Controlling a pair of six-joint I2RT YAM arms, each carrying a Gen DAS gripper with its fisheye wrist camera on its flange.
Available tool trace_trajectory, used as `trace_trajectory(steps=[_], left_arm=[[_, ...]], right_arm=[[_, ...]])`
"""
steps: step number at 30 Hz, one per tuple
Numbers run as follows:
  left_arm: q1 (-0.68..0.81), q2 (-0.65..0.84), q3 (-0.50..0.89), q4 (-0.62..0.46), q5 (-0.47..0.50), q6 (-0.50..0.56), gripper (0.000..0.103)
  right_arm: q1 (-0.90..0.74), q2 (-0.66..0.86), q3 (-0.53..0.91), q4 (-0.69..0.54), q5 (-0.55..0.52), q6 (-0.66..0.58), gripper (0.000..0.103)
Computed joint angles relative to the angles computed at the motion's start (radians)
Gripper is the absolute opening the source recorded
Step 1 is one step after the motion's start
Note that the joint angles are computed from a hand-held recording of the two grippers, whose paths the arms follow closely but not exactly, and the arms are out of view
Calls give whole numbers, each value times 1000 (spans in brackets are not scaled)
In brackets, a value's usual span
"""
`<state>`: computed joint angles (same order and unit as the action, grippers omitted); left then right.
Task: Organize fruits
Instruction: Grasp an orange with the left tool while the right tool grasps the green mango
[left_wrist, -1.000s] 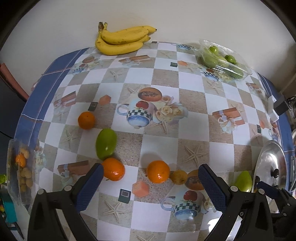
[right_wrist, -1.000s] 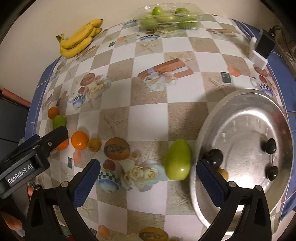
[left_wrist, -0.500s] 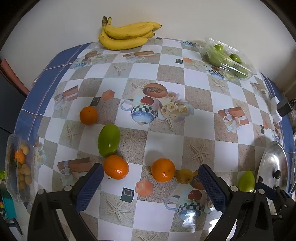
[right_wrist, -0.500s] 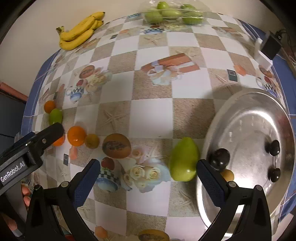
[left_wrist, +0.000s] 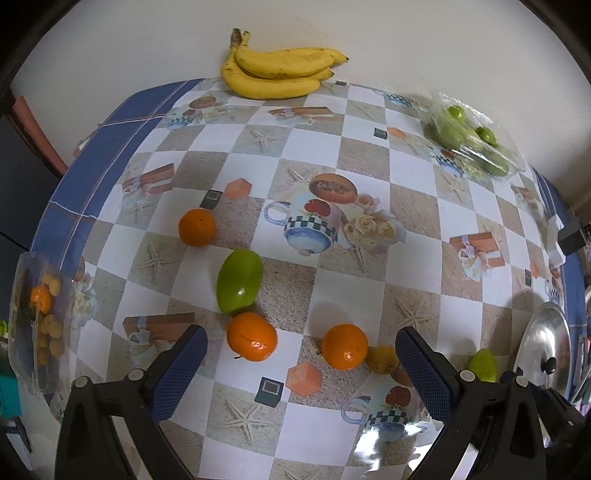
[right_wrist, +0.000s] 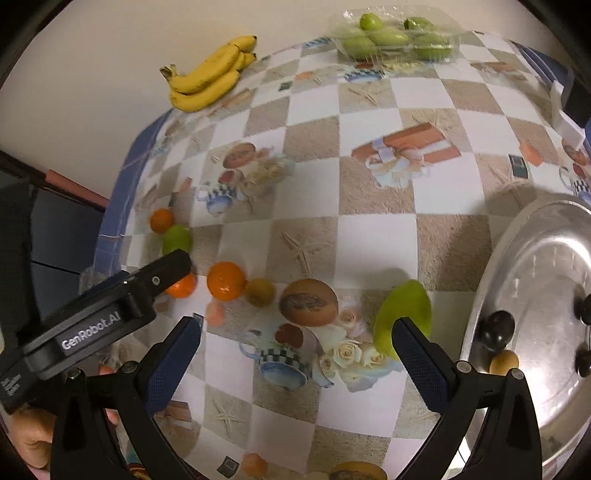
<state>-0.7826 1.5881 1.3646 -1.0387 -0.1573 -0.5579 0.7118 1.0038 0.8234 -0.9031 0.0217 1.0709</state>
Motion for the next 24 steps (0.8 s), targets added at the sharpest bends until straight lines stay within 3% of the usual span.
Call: trace_trajectory(steps=[10,24], left_arm=[[2,1,-10,19,6,1,103],[0,54,-24,69,52,44,103]], right_arm=[[-2,70,35,-100,84,-60,103],[32,154,11,-59,78,-30,103]])
